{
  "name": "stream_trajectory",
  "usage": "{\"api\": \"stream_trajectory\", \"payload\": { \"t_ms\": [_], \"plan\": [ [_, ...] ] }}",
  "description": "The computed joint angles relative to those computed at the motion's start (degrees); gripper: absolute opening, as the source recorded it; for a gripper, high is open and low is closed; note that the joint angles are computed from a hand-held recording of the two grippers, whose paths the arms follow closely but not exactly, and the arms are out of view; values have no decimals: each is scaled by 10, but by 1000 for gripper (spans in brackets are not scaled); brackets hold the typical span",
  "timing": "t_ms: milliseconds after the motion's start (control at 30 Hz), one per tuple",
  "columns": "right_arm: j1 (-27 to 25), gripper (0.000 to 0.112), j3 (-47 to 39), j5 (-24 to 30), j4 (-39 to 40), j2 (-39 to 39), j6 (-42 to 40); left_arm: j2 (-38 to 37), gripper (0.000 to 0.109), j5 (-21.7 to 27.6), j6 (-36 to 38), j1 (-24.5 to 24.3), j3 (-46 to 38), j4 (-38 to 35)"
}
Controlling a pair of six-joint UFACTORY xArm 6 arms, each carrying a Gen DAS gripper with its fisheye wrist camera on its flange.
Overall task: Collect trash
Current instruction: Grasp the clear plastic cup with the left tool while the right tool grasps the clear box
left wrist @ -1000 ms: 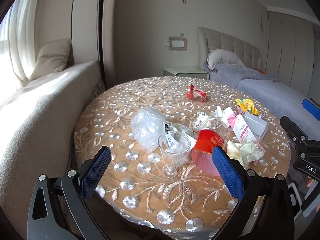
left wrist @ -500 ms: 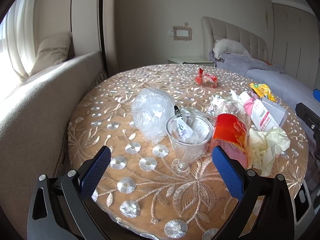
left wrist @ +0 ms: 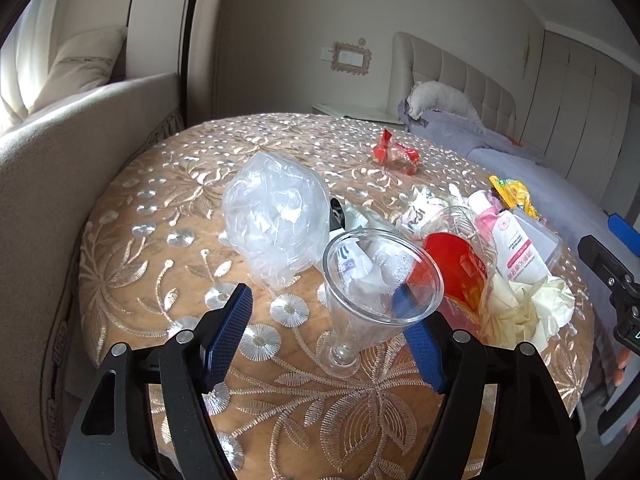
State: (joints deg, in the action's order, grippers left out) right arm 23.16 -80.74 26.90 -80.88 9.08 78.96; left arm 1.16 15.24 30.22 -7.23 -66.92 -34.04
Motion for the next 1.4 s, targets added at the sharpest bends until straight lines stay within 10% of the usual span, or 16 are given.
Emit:
{"api": "stream_trajectory", "payload": {
  "t_ms": [67, 600, 1000, 1100, 1167, 1267, 1400],
  "plan": [
    [-1, 100, -2, 2, 4, 2, -4, 2, 26, 11, 37, -1, -5, -36],
    [-39, 100, 20, -30, 21, -17, -7, -78, 27, -32, 72, -29, 28, -56],
    [-77, 98, -22, -70, 214, 50, -212, -43, 27, -31, 10, -62, -13, 19],
    [-80, 84, -43, -69, 321, 74, -319, -32, 27, -34, -14, -67, -23, 46],
    [-83, 44, -50, -74, 418, 86, -394, -27, 27, -30, -23, -70, -28, 56],
    [-89, 37, -35, -105, 531, 87, -479, -26, 27, -30, -35, -75, -27, 72],
    [-98, 33, 19, -162, 459, 45, -404, -30, 27, -28, -49, -82, -26, 93]
  ]
}}
